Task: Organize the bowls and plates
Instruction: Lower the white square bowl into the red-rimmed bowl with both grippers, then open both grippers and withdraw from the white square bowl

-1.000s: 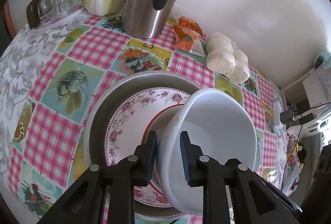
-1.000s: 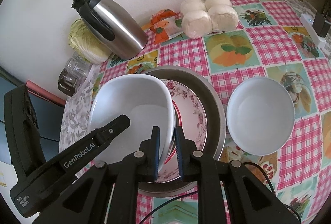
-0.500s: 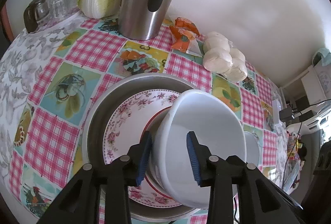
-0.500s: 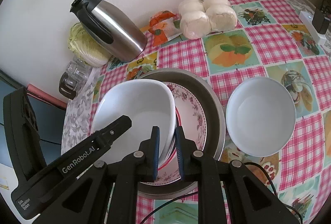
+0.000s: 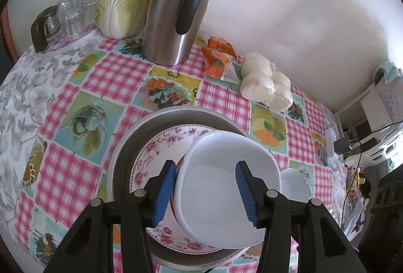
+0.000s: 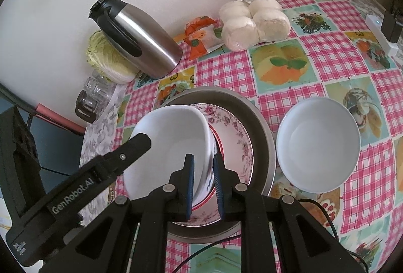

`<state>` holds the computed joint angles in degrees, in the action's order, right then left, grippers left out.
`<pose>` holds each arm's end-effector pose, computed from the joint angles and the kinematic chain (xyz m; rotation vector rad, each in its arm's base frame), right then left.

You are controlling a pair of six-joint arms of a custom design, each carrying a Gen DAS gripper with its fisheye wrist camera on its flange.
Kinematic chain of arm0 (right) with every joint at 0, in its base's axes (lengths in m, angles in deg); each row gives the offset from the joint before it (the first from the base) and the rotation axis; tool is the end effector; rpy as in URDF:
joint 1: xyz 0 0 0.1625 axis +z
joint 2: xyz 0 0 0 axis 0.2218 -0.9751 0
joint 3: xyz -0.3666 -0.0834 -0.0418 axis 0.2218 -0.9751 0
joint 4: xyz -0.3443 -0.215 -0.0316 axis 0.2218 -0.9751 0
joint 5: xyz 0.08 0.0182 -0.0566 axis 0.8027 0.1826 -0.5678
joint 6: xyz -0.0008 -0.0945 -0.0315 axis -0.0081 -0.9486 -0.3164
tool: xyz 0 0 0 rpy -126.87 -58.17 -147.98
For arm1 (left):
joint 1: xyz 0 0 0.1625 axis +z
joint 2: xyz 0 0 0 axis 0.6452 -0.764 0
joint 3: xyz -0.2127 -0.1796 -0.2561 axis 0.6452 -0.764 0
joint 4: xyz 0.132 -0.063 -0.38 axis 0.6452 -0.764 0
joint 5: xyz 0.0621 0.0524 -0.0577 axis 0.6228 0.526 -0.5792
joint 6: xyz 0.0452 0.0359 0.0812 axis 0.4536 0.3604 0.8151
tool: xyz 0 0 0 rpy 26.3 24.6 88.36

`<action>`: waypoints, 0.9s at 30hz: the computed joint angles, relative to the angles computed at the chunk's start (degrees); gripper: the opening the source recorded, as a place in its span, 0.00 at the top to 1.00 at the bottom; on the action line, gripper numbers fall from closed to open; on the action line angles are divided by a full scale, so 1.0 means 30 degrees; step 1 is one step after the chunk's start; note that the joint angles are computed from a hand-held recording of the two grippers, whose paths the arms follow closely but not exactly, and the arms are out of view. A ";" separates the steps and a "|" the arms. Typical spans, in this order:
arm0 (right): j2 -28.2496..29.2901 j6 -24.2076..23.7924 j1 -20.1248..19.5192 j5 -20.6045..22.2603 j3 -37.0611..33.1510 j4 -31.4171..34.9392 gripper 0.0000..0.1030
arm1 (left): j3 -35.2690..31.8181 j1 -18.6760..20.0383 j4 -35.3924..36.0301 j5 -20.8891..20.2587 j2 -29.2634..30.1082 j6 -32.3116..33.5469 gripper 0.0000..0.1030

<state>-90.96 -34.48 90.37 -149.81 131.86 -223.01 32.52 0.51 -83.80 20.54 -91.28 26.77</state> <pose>0.1696 -0.4039 0.2602 -0.6256 -2.4857 1.0956 -0.3743 -0.5459 0.1018 0.7045 2.7113 -0.2640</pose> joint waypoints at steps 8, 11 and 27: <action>-0.0226 0.0172 0.0496 -0.0780 -0.0153 0.0229 0.83 | -0.0145 -0.0093 0.0468 0.0965 -0.0254 -0.0366 0.28; -0.0289 0.0620 0.0845 -0.1656 -0.0388 0.0925 0.60 | -0.0209 -0.0110 0.0625 0.1446 -0.0312 -0.0478 0.15; 0.0039 0.0357 0.1295 -0.4281 -0.0857 0.2923 0.26 | -0.0298 -0.0433 0.1819 0.4344 0.0015 -0.0302 0.00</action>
